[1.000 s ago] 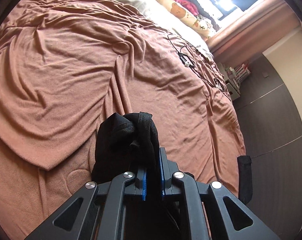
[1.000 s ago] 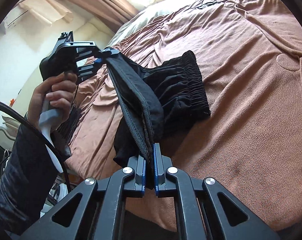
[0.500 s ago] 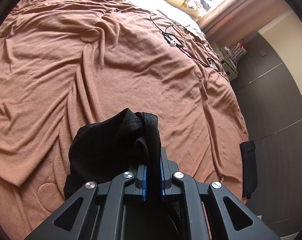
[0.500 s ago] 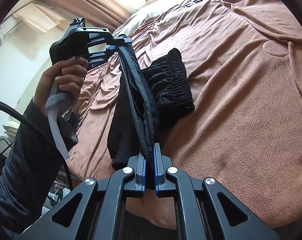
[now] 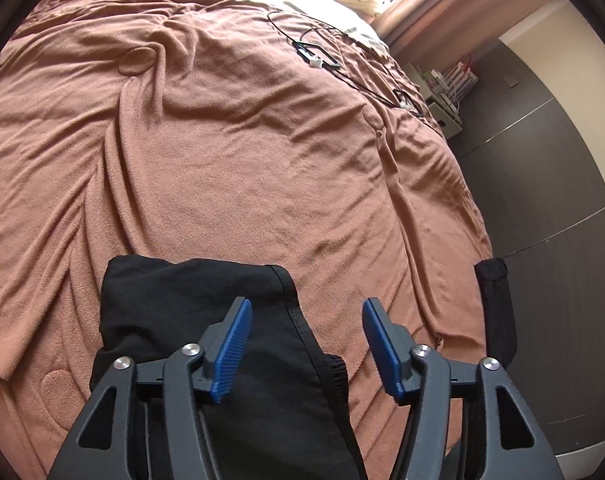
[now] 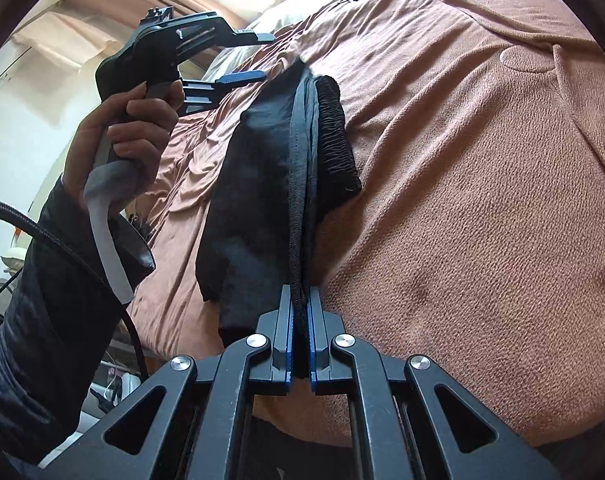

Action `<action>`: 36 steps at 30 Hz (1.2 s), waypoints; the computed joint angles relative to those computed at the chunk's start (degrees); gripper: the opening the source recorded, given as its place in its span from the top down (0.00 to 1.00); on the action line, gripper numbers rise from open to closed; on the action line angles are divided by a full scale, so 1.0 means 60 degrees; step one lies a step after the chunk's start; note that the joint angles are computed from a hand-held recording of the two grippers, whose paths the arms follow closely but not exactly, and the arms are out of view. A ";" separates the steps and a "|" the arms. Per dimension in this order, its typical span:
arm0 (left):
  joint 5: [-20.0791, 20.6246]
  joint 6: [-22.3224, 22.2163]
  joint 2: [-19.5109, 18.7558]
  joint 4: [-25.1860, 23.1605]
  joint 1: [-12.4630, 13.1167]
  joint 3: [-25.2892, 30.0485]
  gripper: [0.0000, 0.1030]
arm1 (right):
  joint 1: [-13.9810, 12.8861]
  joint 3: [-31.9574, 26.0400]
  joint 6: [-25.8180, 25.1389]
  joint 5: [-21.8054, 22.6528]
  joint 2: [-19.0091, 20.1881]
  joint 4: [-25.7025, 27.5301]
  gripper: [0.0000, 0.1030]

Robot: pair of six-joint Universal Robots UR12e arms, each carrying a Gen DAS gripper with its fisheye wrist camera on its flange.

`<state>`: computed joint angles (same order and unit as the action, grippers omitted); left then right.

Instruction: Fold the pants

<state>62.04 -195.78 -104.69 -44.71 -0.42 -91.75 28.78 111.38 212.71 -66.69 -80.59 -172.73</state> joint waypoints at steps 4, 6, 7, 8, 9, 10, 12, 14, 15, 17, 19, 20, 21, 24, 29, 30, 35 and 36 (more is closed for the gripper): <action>0.0020 0.0074 0.0324 -0.0093 0.0175 -0.0432 0.39 | 0.0014 -0.0014 0.0041 -0.0054 -0.0013 0.0012 0.98; 0.0031 0.0114 0.0519 -0.0175 0.0285 -0.0708 0.39 | 0.0012 0.0001 0.0064 -0.0090 -0.0043 -0.0015 0.98; 0.0058 0.0117 0.0616 -0.0190 0.0340 -0.0849 0.39 | 0.0022 0.0006 0.0079 -0.0115 -0.0058 -0.0011 0.98; 0.0080 0.0110 0.0718 -0.0195 0.0397 -0.0998 0.39 | 0.0016 0.0033 0.0080 -0.0109 -0.0070 -0.0016 0.98; 0.0099 0.0089 0.0832 -0.0193 0.0463 -0.1162 0.39 | 0.0021 0.0039 0.0084 -0.0134 -0.0080 0.0000 0.98; 0.0131 0.0073 0.0935 -0.0204 0.0519 -0.1304 0.39 | 0.0034 0.0040 0.0082 -0.0173 -0.0094 0.0032 0.98; 0.0144 0.0087 0.1162 -0.0213 0.0637 -0.1619 0.39 | 0.0038 0.0045 0.0097 -0.0217 -0.0092 0.0077 0.98; 0.0079 0.0060 0.1393 -0.0171 0.0763 -0.1946 0.39 | 0.0085 0.0054 0.0126 -0.0276 -0.0095 0.0110 0.98; 0.0037 0.0046 0.1497 -0.0159 0.0821 -0.2096 0.39 | 0.0108 0.0049 0.0106 -0.0319 -0.0106 0.0157 0.98; -0.0044 0.0038 0.1670 -0.0143 0.0911 -0.2349 0.39 | 0.0147 0.0019 0.0113 -0.0384 -0.0112 0.0251 0.98; -0.0126 0.0013 0.1845 -0.0123 0.0989 -0.2603 0.39 | 0.0176 0.0014 0.0080 -0.0473 -0.0154 0.0391 0.98; -0.0195 0.0000 0.1915 -0.0113 0.1022 -0.2712 0.39 | 0.0210 -0.0002 0.0015 -0.0580 -0.0178 0.0500 0.98; -0.0266 -0.0003 0.1982 -0.0089 0.1049 -0.2822 0.39 | 0.0224 -0.0023 -0.0016 -0.0616 -0.0190 0.0566 0.98; -0.0461 -0.0080 0.2128 -0.0080 0.1111 -0.3085 0.39 | 0.0254 -0.0081 -0.0104 -0.0670 -0.0216 0.0795 0.98; -0.0923 -0.0226 0.2267 0.0080 0.1159 -0.3471 0.48 | 0.0268 -0.0326 -0.0253 -0.0848 -0.0281 0.1475 0.95; -0.1024 -0.0259 0.2284 0.0107 0.1165 -0.3536 0.49 | 0.0266 -0.0378 -0.0293 -0.0928 -0.0315 0.1597 0.94; -0.1294 -0.0457 0.2354 0.0350 0.1177 -0.3808 0.49 | 0.0132 -0.0451 -0.0193 -0.1110 -0.0432 0.1572 0.59; -0.1340 -0.0505 0.2358 0.0379 0.1180 -0.3848 0.49 | 0.0106 -0.0490 -0.0185 -0.1161 -0.0428 0.1527 0.57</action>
<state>54.00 -198.81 -90.54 -42.43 6.66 -114.84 29.42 108.44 211.60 -73.65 -83.16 -163.57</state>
